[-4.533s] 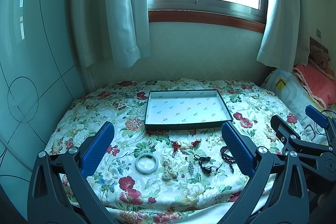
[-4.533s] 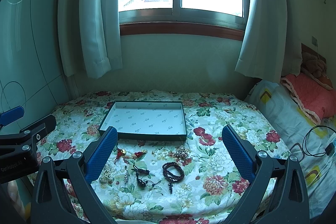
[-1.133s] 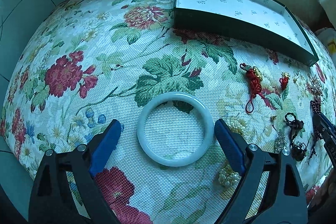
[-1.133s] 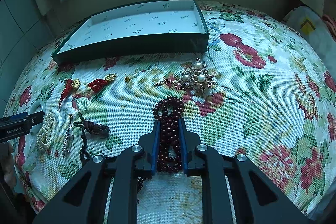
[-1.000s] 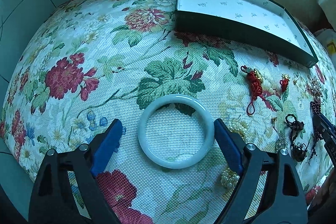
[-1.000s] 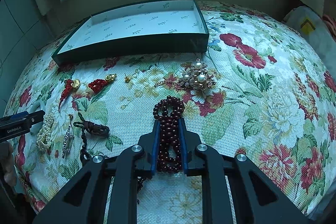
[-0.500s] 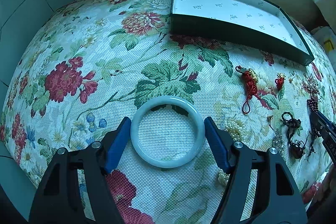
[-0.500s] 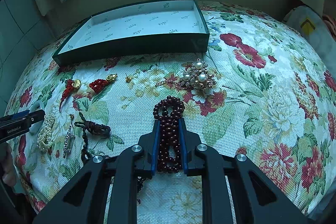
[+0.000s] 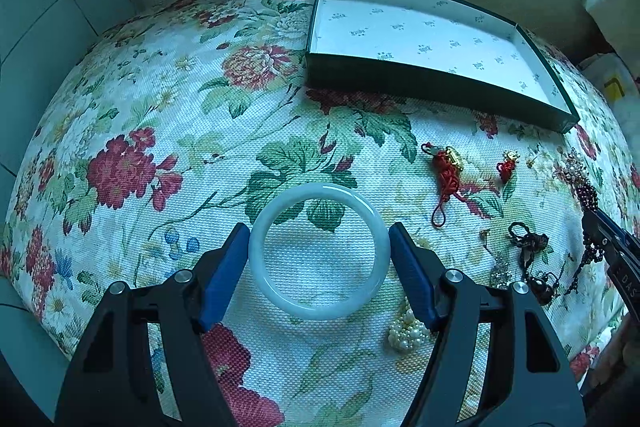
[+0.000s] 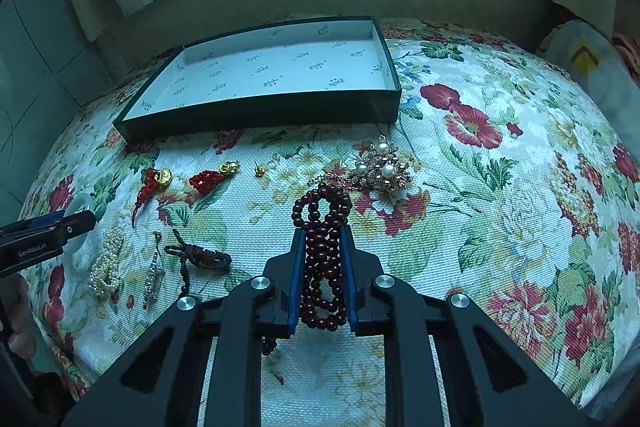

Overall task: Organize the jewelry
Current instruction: 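Close the left gripper on the white jade bangle and lift it, then carry the bangle and bead bracelet into the box and release both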

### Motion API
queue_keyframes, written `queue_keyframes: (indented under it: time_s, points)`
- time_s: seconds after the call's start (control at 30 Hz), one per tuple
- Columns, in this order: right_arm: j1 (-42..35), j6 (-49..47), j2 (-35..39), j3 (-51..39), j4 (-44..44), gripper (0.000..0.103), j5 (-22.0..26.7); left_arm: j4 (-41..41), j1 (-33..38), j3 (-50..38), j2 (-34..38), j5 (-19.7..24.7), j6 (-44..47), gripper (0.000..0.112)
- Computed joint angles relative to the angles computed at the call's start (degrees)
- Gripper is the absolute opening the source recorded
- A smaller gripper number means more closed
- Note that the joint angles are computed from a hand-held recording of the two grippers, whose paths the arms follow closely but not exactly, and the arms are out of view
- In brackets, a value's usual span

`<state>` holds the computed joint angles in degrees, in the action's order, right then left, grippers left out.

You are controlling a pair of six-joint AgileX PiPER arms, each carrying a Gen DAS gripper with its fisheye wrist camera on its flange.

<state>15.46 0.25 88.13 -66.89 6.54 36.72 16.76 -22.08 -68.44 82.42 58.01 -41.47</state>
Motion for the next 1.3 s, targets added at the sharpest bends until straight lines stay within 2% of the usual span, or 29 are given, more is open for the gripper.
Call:
queue_keyframes:
  time_s: [0.3, 0.63, 0.8, 1.0, 1.13, 1.3]
  points:
    - [-0.98, -1.29, -1.2, -4.71, 2.04, 0.017, 1.37, 0.15, -1.18, -6.23, 2.27, 0.95, 1.81, 0.071]
    - [-1.42, -2.76, 5.57, -19.35, 3.29, 0.017, 2.68, 0.67, -0.73, -22.18, 10.59, 2.46, 6.76, 0.071]
    - [-1.11, -2.11, 11.99, -30.39, 2.0, 0.017, 3.64, 0.38, 0.95, -34.14, 17.98, 3.96, 10.12, 0.071]
    - [-1.85, -1.86, 23.02, -44.51, 2.02, 0.018, 6.9, -0.57, 2.98, -48.14, 28.9, 5.35, 14.21, 0.071]
    - [-1.93, -0.93, 30.47, -51.76, 1.0, 0.018, 10.97, -2.47, 4.08, -52.86, 35.0, 6.13, 16.69, 0.071]
    - [-2.21, -0.55, 36.82, -56.74, 0.84, 0.017, 15.4, -3.98, 4.9, -53.88, 39.55, 6.49, 17.83, 0.071]
